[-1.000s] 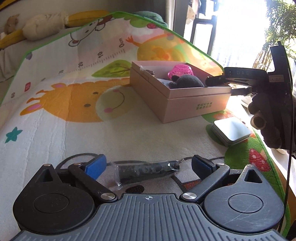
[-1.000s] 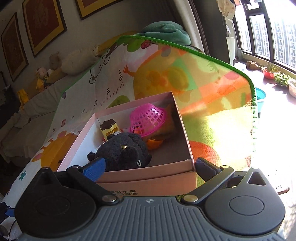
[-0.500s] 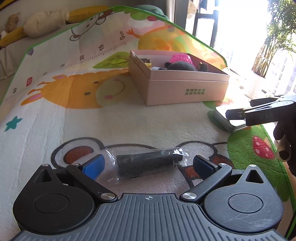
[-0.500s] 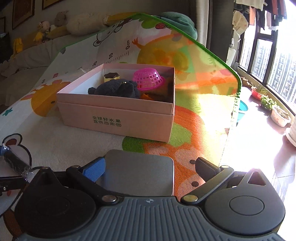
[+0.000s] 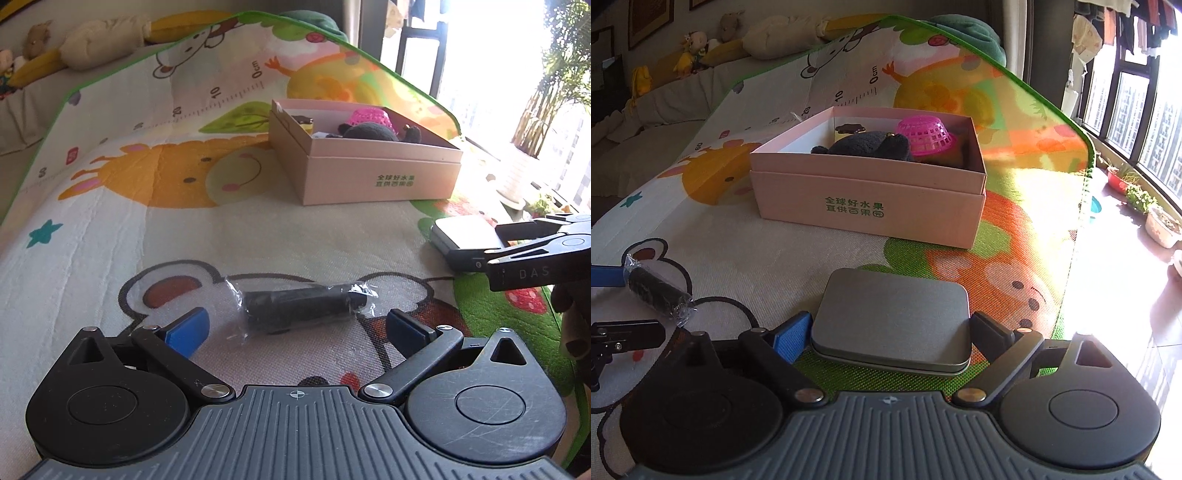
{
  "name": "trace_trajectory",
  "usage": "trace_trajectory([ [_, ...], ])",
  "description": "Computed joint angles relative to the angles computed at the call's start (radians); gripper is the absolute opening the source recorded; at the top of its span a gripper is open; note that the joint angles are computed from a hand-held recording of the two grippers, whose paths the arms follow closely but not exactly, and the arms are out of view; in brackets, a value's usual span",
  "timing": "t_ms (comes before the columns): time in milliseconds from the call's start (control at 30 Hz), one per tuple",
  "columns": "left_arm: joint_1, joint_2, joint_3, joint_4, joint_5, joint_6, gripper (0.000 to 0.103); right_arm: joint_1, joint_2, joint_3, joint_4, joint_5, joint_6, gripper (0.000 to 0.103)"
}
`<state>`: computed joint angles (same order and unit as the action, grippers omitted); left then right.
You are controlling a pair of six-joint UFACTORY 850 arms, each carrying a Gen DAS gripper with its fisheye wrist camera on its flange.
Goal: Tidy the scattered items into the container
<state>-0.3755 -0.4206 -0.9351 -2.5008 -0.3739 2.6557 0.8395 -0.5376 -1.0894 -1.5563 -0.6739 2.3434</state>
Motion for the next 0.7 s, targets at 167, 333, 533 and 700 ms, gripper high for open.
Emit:
trace_trajectory([
  [167, -0.025, -0.02, -0.03, -0.043, 0.024, 0.024, 0.103, 0.069, 0.021, 0.041, -0.016, -0.024, 0.02, 0.092],
  [333, -0.051, -0.048, -0.059, -0.154, 0.047, 0.118, 0.103, 0.104, 0.014, 0.047, -0.003, -0.066, 0.022, 0.097],
  [533, -0.054, -0.049, -0.057, -0.194, 0.044, 0.152, 0.102, 0.08, 0.027, 0.062, -0.015, -0.014, 0.084, 0.103],
  [700, -0.052, -0.039, -0.049, -0.204, 0.043, 0.17, 0.091, 0.085, 0.026, 0.062, -0.01, -0.023, 0.085, 0.103],
])
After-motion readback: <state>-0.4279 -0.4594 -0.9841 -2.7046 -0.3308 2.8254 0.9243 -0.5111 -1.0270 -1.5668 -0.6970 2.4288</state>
